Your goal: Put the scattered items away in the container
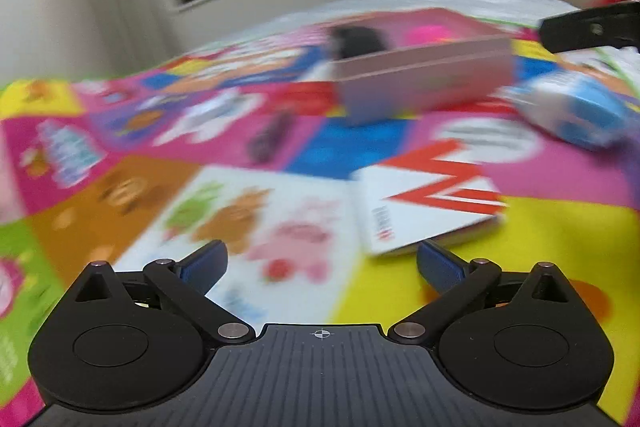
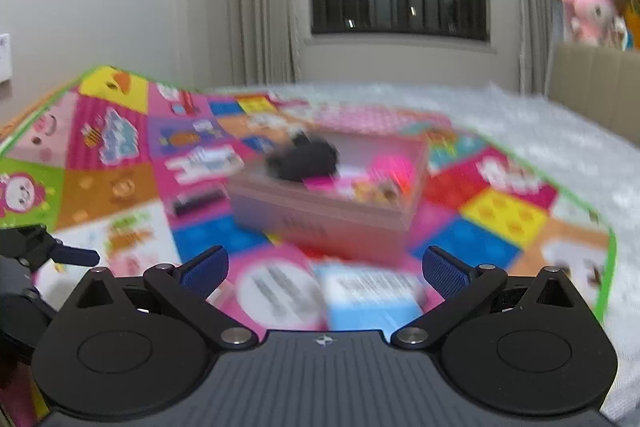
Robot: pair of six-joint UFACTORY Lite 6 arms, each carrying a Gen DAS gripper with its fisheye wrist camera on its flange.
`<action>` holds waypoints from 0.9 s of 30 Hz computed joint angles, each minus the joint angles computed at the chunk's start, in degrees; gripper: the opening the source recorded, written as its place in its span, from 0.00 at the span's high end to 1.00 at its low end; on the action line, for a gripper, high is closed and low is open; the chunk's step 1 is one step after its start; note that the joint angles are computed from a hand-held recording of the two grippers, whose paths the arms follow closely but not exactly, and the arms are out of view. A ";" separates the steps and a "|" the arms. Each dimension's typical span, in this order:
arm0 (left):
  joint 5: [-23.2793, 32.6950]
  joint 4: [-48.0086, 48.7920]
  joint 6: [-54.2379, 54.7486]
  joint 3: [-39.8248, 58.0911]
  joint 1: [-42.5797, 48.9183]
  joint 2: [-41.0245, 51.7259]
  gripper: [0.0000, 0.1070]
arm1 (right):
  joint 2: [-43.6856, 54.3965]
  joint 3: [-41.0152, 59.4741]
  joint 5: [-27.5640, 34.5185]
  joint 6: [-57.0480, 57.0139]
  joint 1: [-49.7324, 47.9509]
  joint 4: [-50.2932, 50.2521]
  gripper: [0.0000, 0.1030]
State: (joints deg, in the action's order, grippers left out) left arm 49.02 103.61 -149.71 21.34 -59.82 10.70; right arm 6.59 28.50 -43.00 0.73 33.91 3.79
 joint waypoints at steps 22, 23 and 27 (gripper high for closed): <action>-10.56 12.68 -19.62 -19.96 -9.73 -26.87 0.04 | 20.88 22.75 19.56 13.70 7.75 -16.46 0.63; -10.70 12.80 -19.42 -20.03 -9.63 -26.96 0.04 | 19.58 20.86 18.64 16.02 8.01 -19.00 0.63; -11.42 12.86 -17.54 -19.17 -7.69 -26.54 0.04 | 11.98 12.27 14.80 21.41 6.99 -25.39 0.61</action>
State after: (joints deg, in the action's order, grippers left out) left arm 37.60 116.47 -167.25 2.17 -67.51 -15.84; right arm 18.57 40.77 -28.20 22.14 40.91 -21.60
